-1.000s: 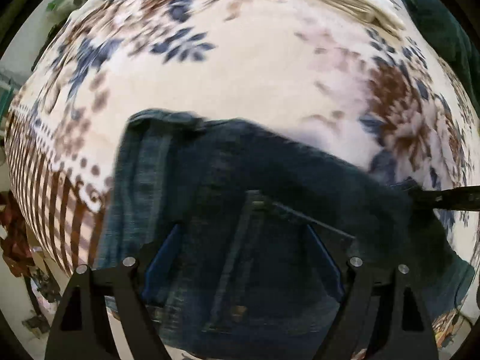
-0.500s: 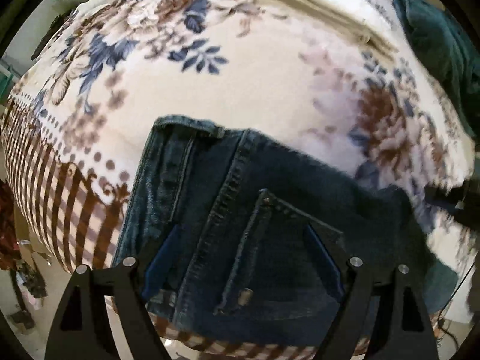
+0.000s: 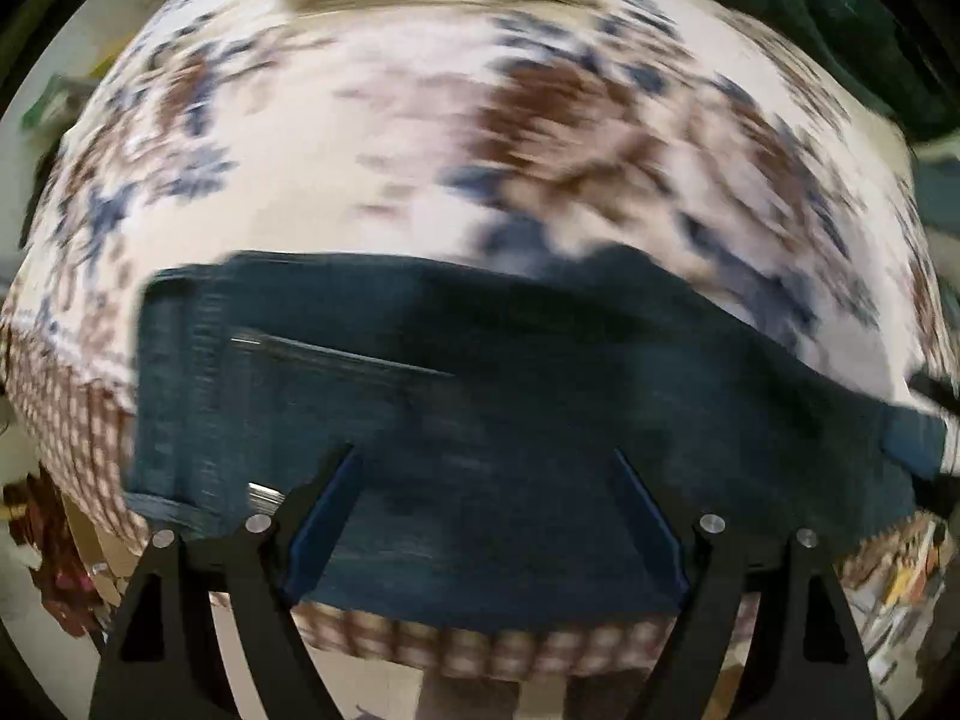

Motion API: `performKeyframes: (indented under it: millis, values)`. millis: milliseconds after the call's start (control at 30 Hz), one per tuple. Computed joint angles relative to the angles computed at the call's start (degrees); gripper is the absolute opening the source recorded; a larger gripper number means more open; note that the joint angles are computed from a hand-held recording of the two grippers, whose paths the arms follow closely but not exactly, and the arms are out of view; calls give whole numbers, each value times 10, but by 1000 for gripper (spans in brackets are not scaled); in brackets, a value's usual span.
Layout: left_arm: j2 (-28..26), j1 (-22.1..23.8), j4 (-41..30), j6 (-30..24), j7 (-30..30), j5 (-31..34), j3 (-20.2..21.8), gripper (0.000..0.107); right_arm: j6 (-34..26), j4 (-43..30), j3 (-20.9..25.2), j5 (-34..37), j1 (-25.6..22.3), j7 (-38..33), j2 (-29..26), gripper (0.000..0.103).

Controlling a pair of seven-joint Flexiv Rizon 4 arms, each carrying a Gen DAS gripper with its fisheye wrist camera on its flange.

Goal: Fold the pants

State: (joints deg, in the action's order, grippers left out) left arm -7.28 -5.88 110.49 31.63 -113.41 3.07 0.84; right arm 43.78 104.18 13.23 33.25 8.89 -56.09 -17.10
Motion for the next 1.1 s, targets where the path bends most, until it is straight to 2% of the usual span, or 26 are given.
performKeyframes:
  millis: [100, 200, 267, 333, 400, 533, 600, 667, 800, 867, 933, 1000, 1033, 1100]
  values:
    - [-44, -33, -46, -7, -33, -9, -33, 82, 8, 114, -49, -67, -39, 65, 99, 73]
    - [-94, -66, -97, -10, -62, -23, -48, 82, 40, 185, -99, -82, -96, 71, 139, 72]
    - [-137, -86, -137, -15, -75, -45, -60, 82, 61, 194, -123, -60, -128, 35, 125, 71]
    - [-177, -111, -187, -31, -82, -44, -64, 82, 72, 173, -135, 27, -166, -44, 91, 69]
    - [-206, -133, -229, -49, -83, -36, -63, 82, 69, 145, -129, 113, -201, -117, 56, 69]
    - [-268, -169, -318, -85, -78, -22, -57, 82, 65, 116, -110, 193, -241, -177, 11, 67]
    - [-286, -180, -340, -90, -76, -22, -54, 82, 66, 113, -104, 193, -243, -179, -7, 66]
    - [-308, -187, -361, -98, -75, -26, -52, 82, 66, 113, -98, 214, -260, -195, -15, 59]
    - [-342, -198, -388, -124, -76, -19, -39, 82, 117, 144, -91, 164, -237, -193, 31, 58]
    - [-347, -196, -378, -110, -80, -26, -38, 83, 123, 151, -86, 163, -233, -221, 53, 58]
    - [-346, -194, -360, -81, -83, -31, -37, 87, 90, 135, -87, 176, -233, -239, 39, 58]
    - [-343, -191, -342, -51, -87, -38, -39, 95, 60, 130, -92, 165, -227, -211, 14, 58]
    - [-346, -191, -337, -34, -88, -42, -41, 103, 55, 128, -90, 168, -227, -208, 4, 55]
    - [-351, -197, -338, -29, -89, -36, -37, 103, 64, 129, -87, 163, -222, -200, -5, 51]
